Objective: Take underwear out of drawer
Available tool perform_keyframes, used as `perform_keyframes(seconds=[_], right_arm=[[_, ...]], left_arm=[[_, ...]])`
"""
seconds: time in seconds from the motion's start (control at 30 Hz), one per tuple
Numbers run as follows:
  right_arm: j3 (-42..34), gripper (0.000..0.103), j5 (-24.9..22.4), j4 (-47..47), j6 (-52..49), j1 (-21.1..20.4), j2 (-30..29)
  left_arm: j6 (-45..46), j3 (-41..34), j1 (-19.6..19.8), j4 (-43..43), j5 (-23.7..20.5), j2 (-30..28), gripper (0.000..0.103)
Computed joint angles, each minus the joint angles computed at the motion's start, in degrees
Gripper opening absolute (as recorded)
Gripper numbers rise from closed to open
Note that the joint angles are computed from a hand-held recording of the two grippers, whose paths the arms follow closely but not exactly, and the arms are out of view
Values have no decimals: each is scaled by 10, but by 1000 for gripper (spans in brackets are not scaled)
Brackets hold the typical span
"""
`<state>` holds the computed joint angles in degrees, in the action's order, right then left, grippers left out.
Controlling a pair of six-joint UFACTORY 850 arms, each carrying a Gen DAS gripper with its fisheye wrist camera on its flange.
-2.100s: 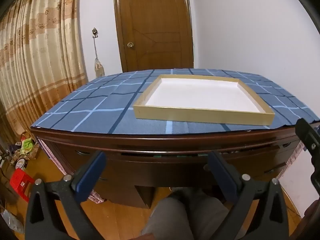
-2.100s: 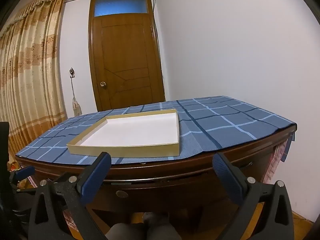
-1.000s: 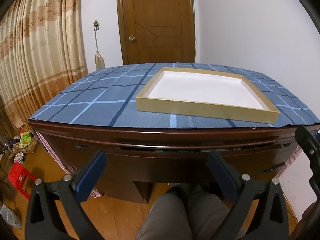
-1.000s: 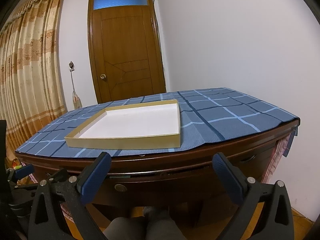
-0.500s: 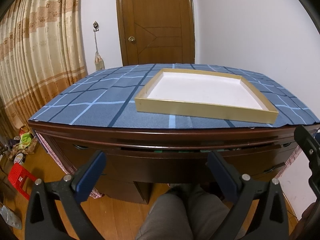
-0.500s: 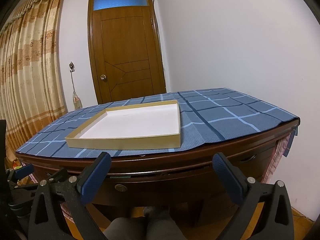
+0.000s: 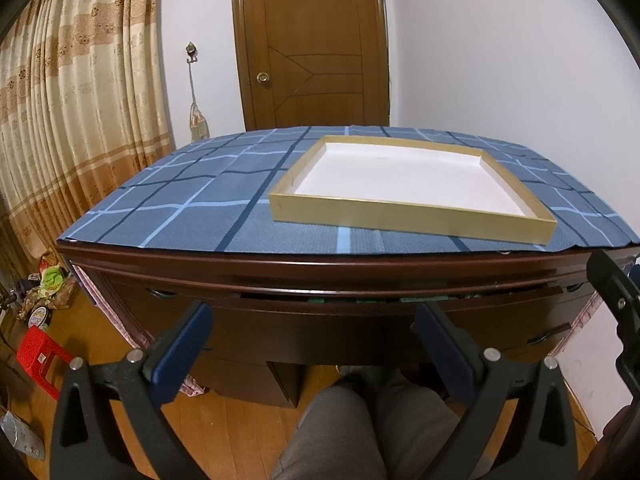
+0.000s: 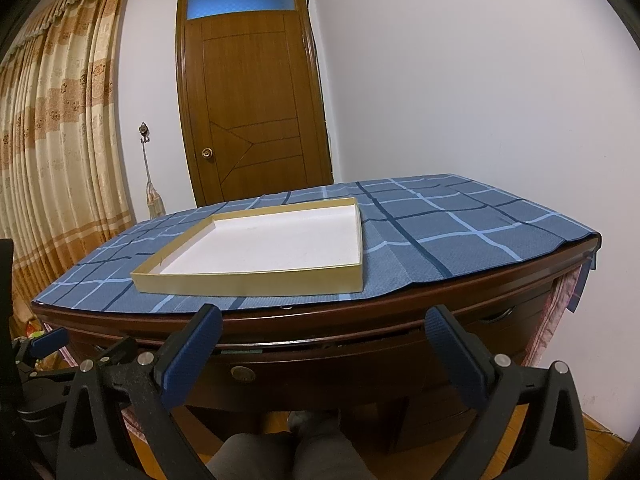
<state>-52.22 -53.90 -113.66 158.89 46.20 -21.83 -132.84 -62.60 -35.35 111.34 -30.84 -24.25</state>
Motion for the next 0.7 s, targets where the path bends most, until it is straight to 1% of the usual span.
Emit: perform_keyframes(seconds=[0.57, 0.7], right_arm=[[-1, 103, 2, 3, 1, 2, -2], [-3, 103, 9, 1, 2, 0, -3]], left_arm=[[-1, 0, -2, -1, -1, -1, 103], [1, 0, -3, -4, -2, -2, 103]])
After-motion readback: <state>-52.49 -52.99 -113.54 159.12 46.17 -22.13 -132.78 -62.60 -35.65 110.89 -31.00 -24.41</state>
